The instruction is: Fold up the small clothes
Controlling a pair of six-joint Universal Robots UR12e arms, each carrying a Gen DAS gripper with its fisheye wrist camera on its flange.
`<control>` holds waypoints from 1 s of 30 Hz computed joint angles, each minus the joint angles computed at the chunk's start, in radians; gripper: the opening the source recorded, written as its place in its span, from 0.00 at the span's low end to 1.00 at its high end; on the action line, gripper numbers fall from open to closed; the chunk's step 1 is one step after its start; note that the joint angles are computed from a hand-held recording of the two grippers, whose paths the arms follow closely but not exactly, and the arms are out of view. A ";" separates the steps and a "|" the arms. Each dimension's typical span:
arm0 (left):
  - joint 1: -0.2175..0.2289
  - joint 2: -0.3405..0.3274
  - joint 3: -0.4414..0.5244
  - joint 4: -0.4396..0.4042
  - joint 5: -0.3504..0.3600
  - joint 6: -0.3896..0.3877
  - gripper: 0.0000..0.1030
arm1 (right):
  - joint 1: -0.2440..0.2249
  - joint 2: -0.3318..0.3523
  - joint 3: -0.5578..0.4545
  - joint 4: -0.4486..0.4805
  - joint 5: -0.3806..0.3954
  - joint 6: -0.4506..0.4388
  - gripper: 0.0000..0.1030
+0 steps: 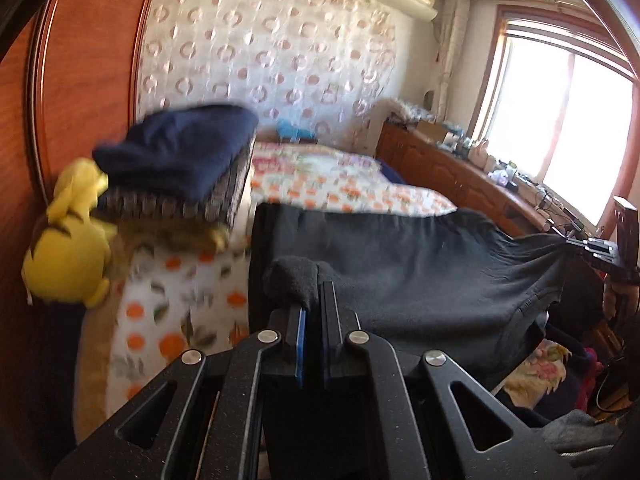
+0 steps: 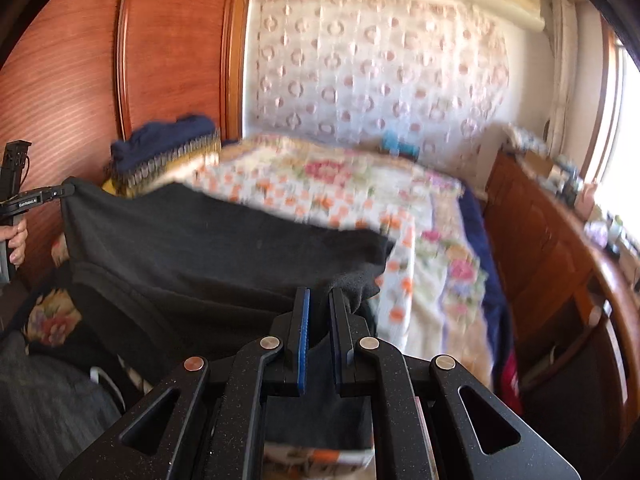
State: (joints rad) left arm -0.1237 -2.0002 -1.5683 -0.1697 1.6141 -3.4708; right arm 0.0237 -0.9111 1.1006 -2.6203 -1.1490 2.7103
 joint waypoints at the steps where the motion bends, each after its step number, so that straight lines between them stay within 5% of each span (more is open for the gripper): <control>1: 0.003 -0.003 -0.009 -0.014 -0.007 -0.019 0.07 | 0.000 0.004 0.003 0.019 -0.002 0.006 0.09; 12: -0.005 0.001 -0.051 -0.045 -0.011 -0.062 0.07 | 0.010 0.091 -0.064 0.208 -0.043 0.060 0.11; 16: -0.017 0.017 -0.071 -0.007 0.020 -0.075 0.07 | 0.010 0.073 -0.036 0.167 -0.043 0.082 0.17; 25: -0.023 0.015 -0.062 -0.107 0.052 -0.057 0.07 | 0.016 0.061 0.002 0.053 -0.069 0.141 0.43; 28: -0.028 0.015 -0.058 -0.125 0.068 -0.041 0.23 | 0.017 0.047 0.040 0.030 -0.045 0.143 0.45; 30: -0.032 0.017 -0.061 -0.119 0.085 -0.029 0.46 | 0.021 0.039 0.055 0.012 -0.055 0.132 0.48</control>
